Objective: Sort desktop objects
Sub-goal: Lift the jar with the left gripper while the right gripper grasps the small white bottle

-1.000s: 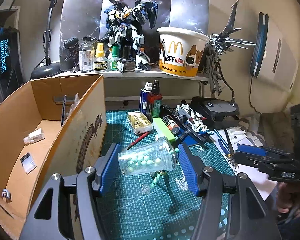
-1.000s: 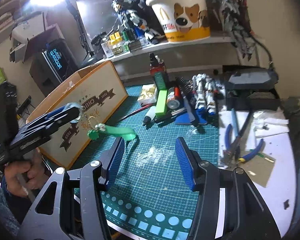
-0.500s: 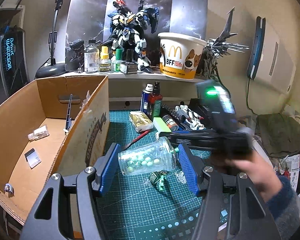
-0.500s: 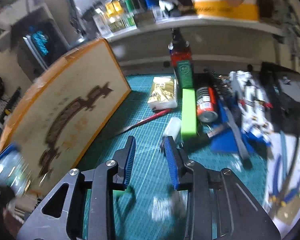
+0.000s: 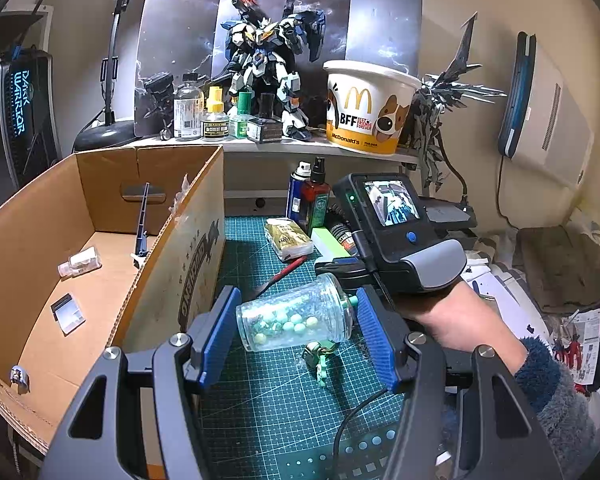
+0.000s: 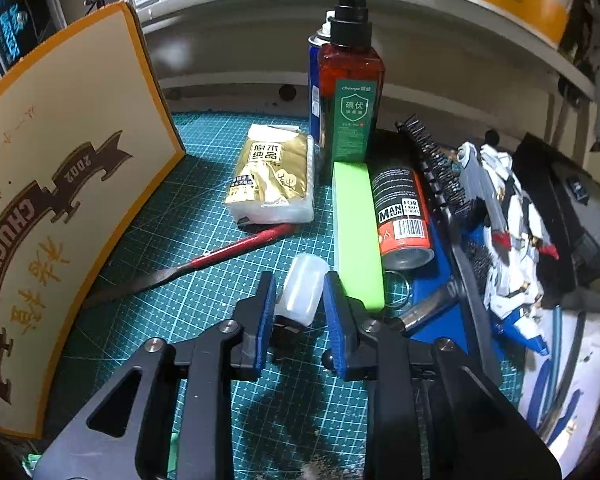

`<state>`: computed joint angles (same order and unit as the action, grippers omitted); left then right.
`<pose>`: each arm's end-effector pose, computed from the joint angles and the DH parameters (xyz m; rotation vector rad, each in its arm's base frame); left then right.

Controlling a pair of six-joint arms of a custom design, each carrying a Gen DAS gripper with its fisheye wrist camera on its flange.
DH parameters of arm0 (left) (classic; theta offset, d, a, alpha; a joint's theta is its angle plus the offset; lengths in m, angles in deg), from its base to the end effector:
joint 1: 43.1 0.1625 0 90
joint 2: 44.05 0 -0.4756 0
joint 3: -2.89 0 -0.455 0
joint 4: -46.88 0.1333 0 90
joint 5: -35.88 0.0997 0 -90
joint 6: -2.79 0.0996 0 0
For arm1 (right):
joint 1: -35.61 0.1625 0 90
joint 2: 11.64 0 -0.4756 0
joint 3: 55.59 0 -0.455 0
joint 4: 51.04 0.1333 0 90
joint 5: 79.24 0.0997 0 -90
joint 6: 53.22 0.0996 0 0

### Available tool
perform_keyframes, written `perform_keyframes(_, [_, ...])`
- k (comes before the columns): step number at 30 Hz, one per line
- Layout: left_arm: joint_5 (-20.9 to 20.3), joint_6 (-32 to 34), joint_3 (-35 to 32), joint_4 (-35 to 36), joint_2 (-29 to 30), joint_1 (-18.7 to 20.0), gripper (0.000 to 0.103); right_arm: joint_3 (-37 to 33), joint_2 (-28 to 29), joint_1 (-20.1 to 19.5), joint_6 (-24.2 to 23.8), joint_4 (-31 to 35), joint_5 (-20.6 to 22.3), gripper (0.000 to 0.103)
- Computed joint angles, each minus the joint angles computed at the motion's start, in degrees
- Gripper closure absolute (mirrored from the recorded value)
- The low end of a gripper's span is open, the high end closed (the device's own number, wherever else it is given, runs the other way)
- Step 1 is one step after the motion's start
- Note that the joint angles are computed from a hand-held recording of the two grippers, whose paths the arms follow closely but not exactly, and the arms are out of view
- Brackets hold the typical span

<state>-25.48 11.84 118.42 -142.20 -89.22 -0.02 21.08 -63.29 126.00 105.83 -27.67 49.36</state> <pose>-0.3275 -0.5541 0.0425 1.1106 2.4659 -0.8771 0.0758 -0.6840 0.2186 0.1235 -2.2869 0.7069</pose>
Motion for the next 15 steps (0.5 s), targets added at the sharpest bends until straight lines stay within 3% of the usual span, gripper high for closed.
perform_keyframes(5, [0.24,0.28,0.1,-0.04,-0.13,-0.25,0.043,4.98,-4.25,-0.36,-1.24,-4.28,-5.38,0.085])
perform_keyframes(7, [0.19,0.49,0.18,-0.08,-0.23,-0.37,0.043,7.83,-6.88,-0.09,-2.08,-6.17,-7.95,0.102])
perform_keyframes(11, [-0.01,0.8,0.36,-0.01,-0.39,-0.58,0.043,12.6,-11.5,0.91,-3.52,-8.48,-10.11,0.102])
perform_keyframes(15, [0.21,0.62,0.96,-0.14,-0.81,-0.75,0.043,13.55,-12.6,1.58,-5.64,-8.41,-7.89,0.095])
